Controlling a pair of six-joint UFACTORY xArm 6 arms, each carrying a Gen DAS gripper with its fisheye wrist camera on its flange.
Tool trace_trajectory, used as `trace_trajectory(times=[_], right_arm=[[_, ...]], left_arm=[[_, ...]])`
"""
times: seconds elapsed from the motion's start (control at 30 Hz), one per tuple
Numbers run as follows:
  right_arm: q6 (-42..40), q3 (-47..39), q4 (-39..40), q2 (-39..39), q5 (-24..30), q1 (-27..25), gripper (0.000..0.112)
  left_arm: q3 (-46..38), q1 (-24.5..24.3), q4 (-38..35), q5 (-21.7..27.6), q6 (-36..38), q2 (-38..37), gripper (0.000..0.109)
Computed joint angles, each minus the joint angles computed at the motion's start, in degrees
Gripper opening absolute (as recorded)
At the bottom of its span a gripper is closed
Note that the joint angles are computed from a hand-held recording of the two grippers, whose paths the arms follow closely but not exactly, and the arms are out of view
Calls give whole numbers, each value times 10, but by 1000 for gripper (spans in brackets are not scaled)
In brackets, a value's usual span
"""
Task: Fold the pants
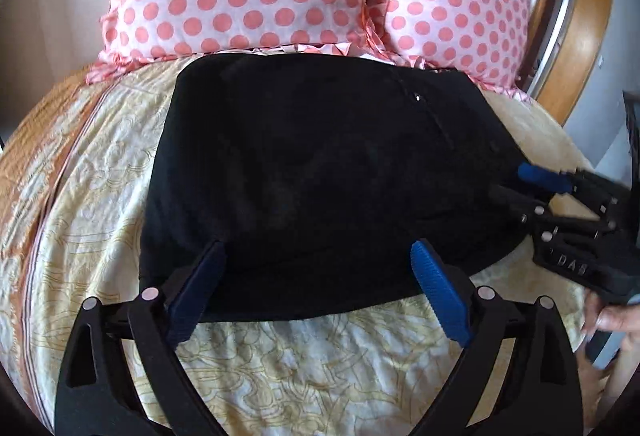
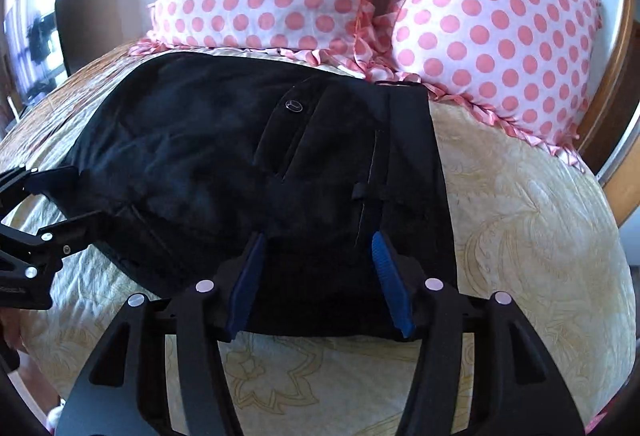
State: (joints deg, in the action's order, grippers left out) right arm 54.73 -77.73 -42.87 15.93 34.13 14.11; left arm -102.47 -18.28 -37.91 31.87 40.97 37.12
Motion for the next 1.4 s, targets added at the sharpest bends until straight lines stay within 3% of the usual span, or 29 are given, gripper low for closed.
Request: trace_trajectory(times=[0.1,0.2,0.27,0.33,0.43,0.63,0.83,1.07,1.4], right_arm=[[34,15,-6,-14,-13,-4,61],[177,86,-78,-74,-62,-6,66],[270,117,-142,-104,-63,2,84],[346,144,-201,-125,-57,20,85],[394,156,-242,-125,-26,57,85],[435,154,-270,-105,44,109,85],[439,154,-256,-95,64,119,86],[464,161,-257,-94,80,127,102],[501,171,-295,-96,90,133,102]], left_arm=[[0,1,14,10,-21,-6,97],[65,6,-50,-9,24,-54,97],[141,4,-103,-61,84,-104,99],[217,-7,-178,-131,165,-150,101],[287,-24,-272,-213,261,-184,101],[320,-26,-325,-217,308,-194,101],[320,-37,-356,-253,352,-187,101],[317,-47,-387,-276,386,-182,101],[299,-60,-498,-307,474,-173,101]])
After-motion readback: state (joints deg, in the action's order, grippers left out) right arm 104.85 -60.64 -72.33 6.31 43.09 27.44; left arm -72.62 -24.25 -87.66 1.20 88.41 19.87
